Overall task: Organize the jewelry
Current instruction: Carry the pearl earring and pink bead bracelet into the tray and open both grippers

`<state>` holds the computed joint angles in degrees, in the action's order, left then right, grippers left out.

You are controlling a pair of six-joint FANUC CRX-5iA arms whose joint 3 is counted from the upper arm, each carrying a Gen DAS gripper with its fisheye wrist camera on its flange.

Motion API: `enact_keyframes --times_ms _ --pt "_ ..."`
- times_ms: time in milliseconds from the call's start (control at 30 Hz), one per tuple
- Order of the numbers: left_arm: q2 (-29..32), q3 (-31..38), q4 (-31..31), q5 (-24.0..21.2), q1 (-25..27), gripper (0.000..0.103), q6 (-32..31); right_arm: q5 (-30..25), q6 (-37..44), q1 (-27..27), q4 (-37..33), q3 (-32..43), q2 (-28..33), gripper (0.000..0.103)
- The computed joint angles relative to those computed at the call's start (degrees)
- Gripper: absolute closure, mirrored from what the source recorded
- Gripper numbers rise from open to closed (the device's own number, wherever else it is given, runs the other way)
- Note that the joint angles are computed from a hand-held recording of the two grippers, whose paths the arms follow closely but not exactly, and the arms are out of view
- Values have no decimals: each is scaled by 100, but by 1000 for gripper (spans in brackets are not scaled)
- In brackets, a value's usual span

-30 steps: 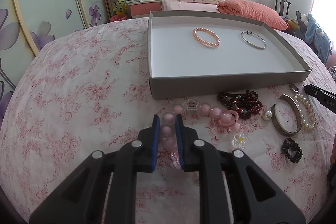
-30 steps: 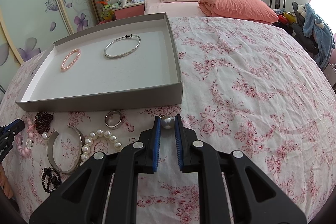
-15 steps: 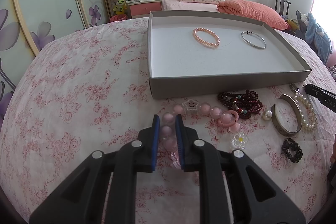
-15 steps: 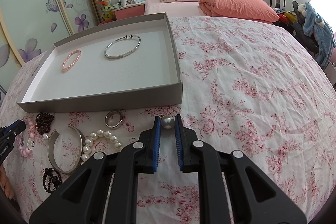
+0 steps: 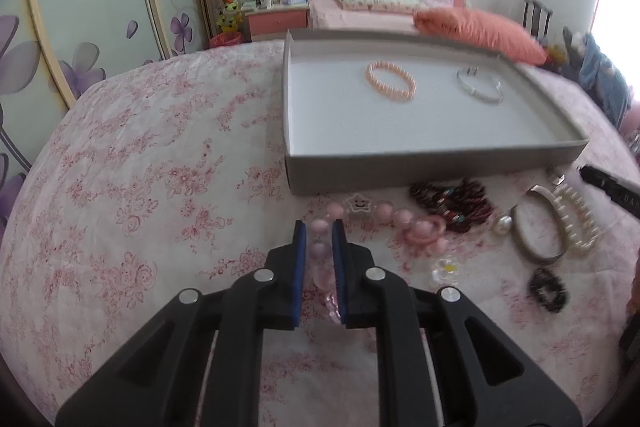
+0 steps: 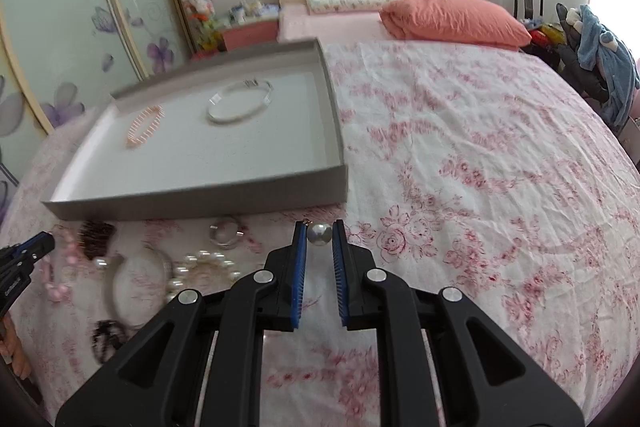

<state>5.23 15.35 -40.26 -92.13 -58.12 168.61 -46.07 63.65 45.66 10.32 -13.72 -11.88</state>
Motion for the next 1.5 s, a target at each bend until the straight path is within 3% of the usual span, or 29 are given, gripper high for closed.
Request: enact_keyframes --times_ms 267,567,1500 --pt "-215 301 -976 -129 -733 89 370 807 -530 359 700 -525 -779 89" --pt "-76 713 -1395 -255 -1122 89 396 1447 -1014 707 1470 -951 -1225 89" --pt "369 1598 -2260 -498 -1358 89 -242 2548 -2214 708 3045 -1489 -1314 89"
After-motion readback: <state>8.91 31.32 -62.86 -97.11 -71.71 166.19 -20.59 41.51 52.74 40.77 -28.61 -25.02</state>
